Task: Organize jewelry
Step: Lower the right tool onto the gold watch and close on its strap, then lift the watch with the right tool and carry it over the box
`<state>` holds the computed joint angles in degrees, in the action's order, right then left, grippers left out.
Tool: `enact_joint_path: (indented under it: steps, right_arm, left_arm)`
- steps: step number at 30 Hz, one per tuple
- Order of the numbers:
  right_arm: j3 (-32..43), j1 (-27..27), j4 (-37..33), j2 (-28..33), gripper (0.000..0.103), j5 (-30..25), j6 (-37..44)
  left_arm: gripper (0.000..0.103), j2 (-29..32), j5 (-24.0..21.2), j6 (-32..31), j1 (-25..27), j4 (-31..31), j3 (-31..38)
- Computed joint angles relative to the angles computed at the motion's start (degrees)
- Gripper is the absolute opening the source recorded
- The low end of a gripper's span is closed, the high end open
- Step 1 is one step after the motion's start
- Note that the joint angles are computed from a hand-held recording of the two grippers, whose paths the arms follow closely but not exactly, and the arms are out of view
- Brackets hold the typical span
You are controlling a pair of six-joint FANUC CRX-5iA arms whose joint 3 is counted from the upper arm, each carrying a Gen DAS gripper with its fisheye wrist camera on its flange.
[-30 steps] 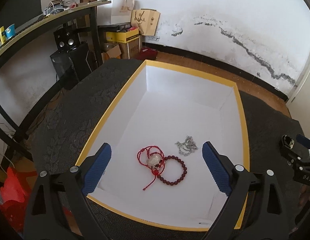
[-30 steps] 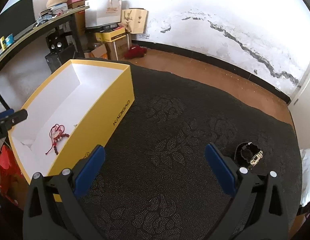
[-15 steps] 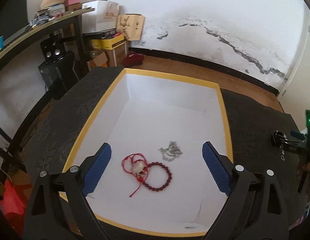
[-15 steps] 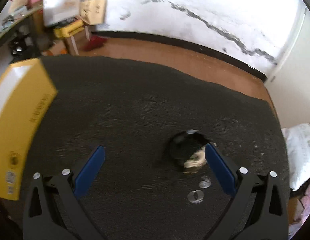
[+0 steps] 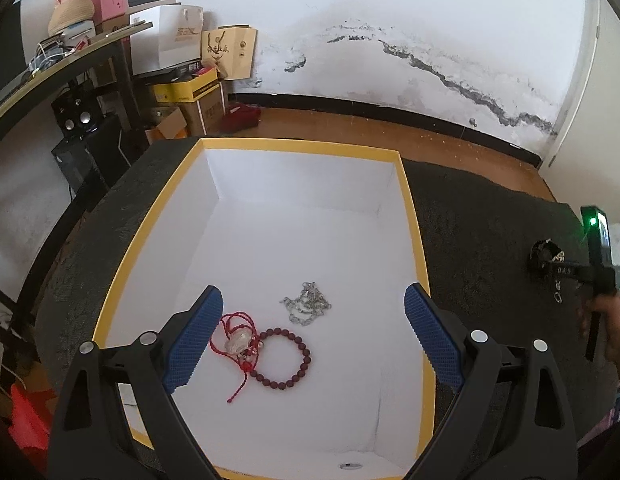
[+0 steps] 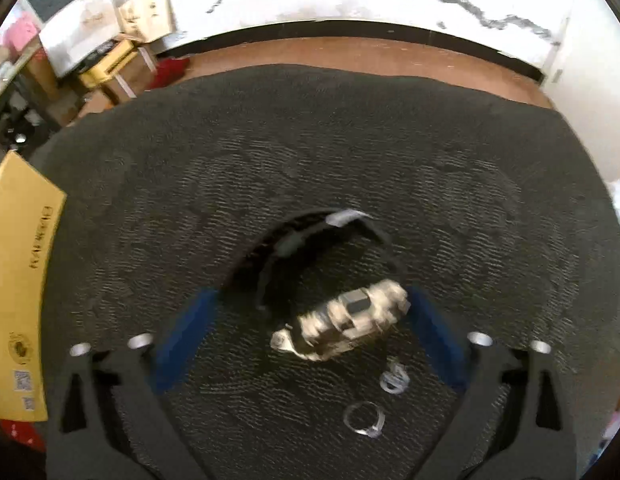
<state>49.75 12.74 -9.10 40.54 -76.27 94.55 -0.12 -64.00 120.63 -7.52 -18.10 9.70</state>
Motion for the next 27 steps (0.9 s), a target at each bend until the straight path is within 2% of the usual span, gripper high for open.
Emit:
enact_joint_path:
  steps: [1, 4, 6, 17, 27]
  right_arm:
    - [-0.08, 0.06, 0.03, -0.33, 0.062, 0.5, -0.15]
    - [0.91, 0.56, 0.89, 0.11, 0.062, -1.11, 0.37]
    - [-1.02, 1.1, 1.88, -0.98, 0.062, 0.23, 0.07]
    - [-11.7, 5.95, 1.25, -13.33, 0.059, 6.84, 3.92]
    - [-16.32, 14.03, -1.89, -22.8, 0.059, 5.29, 7.18]
  left_arm:
    - [0.09, 0.04, -0.26, 0.19, -0.1, -0.23, 0.04]
    - [0.09, 0.08, -0.66, 1.05, -0.07, -0.54, 0.22]
    - [0.09, 0.0, -0.7, 1.56, -0.3, -0.91, 0.31]
    - [0.09, -0.35, -1.16, 3.12, -0.36, -1.68, 0.45]
    - [0.09, -3.48, -1.33, 6.36, 1.56, -2.03, -2.16]
